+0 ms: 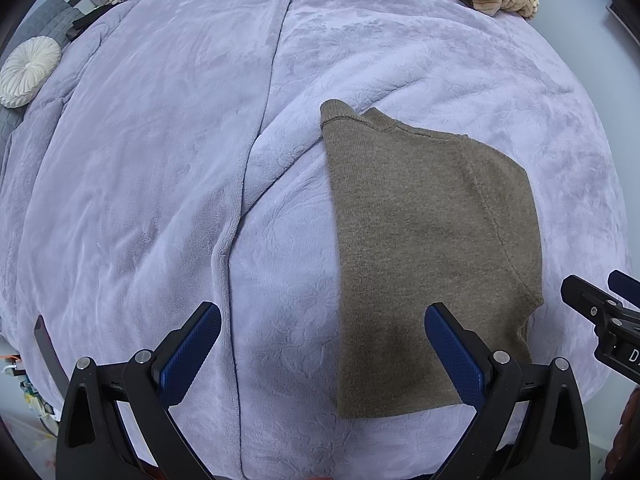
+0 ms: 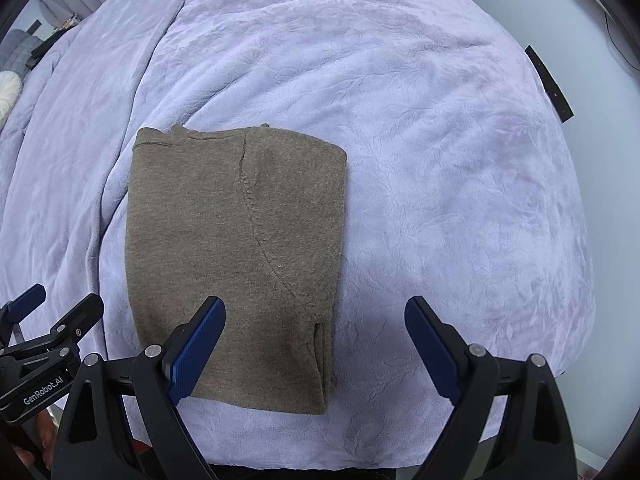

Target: Fold small clothes

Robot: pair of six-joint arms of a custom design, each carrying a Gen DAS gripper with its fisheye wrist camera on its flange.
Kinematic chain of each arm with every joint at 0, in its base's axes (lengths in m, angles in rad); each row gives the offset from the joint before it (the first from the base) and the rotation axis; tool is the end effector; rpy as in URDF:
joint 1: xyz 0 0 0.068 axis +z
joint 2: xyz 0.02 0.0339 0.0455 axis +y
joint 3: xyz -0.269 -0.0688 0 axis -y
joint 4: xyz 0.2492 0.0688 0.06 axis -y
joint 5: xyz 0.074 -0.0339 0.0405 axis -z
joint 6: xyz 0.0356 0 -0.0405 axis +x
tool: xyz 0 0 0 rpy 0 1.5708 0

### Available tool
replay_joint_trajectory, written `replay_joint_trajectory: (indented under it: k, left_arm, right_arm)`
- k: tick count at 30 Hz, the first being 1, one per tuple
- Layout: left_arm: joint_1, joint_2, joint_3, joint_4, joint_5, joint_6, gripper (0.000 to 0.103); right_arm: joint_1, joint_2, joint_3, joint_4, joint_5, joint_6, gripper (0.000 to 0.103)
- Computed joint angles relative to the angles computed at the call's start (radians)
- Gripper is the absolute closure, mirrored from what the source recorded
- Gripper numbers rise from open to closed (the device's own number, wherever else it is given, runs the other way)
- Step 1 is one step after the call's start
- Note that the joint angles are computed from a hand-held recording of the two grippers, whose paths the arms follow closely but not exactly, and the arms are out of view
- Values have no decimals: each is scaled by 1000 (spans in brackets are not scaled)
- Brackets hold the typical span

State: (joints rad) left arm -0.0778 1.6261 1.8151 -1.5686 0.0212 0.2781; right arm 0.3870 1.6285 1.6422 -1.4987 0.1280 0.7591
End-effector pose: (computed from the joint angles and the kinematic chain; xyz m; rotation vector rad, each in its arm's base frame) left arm 0.2883 -0.0232 0.3802 0.5250 2.9021 -0.0028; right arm 0.2733 0.1065 0.3366 0.5628 2.9456 -0.0917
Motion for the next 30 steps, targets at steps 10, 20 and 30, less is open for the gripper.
replay_joint_trajectory:
  k: [10, 20, 30]
  left_arm:
    - [-1, 0, -1, 0, -1, -3, 1]
    - [-2, 3, 0, 2, -2, -6, 1]
    - [11, 26, 13, 2, 4, 9, 1]
  right_arm:
    - [-1, 3, 3, -1, -1, -2, 10]
    - [-3, -1, -15, 6, 0, -4, 10]
    - [0, 4, -12, 4, -1, -4, 10]
